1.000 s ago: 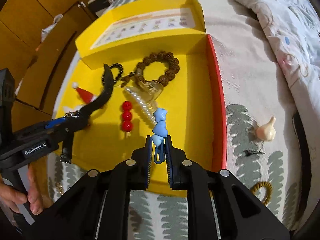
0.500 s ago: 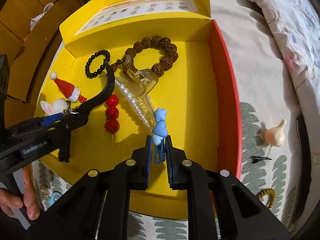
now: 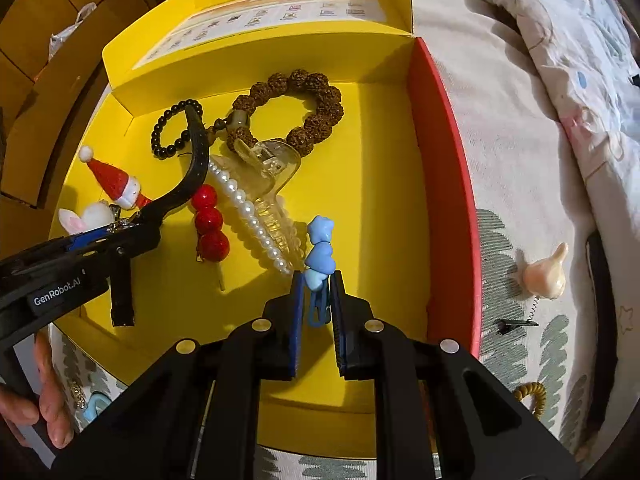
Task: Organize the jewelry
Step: 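Open left tool releasing watch while right tool releases blue heart clip in box, then withdraw both tools from the box toward the remaining jewelry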
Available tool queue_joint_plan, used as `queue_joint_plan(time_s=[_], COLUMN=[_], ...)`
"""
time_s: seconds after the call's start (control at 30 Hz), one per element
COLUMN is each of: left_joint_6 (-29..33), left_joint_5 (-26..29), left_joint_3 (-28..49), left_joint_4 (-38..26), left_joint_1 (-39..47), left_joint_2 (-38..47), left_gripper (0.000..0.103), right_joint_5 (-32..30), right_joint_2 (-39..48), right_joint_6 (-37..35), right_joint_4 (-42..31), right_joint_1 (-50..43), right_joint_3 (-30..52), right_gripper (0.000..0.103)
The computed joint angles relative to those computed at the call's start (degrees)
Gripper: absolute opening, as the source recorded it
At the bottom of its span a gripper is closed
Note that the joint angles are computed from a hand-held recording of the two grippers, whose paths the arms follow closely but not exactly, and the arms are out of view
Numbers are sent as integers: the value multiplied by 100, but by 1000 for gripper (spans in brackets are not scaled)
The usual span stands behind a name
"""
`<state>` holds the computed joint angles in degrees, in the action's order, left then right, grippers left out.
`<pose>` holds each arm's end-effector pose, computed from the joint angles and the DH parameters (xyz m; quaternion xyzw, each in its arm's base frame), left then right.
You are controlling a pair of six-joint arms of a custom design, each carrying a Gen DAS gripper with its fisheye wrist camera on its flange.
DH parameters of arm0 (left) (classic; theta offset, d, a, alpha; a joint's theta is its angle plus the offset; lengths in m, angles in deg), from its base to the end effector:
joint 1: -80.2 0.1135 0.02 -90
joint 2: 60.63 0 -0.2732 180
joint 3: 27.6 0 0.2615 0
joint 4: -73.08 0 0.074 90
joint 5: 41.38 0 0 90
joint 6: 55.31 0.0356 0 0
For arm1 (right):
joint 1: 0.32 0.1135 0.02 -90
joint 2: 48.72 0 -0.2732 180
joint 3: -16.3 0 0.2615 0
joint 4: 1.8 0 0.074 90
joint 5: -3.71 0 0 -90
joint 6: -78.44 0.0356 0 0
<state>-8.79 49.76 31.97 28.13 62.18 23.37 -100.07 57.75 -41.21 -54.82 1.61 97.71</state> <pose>0.2548 -0.0836 0.1745 -0.2151 0.9600 -0.0999 0.1488 0.3563 0.0205 0.1585 -0.2807 0.9468 0.0911 0.1287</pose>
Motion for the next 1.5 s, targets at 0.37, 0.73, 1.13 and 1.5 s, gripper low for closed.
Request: queue_joint_plan(time_s=[0.37,0.73,1.13,1.5], left_joint_6=[-50,-126,-525,-1798], left_joint_5=[-127,-354,-1311,-2324], left_joint_3=[0,89,122,-240], left_joint_4=[47,-149,-951,-2215], left_joint_1=[-8,-180,-1079,-2932], left_joint_2=[-160,-532,-1892,-2955], left_gripper=[44,45,52,57], right_joint_5=[-34,-438,-2050,-1464], right_joint_2=[-89,-539,-945,-235], right_joint_6=[39,-147,-1155,-1949], right_joint_4=[192,122,-963,-1340], right_joint_1=[-45,-321,-2211,-3384], right_joint_3=[-130,-233,470,895], right_gripper=[18,21,22,22])
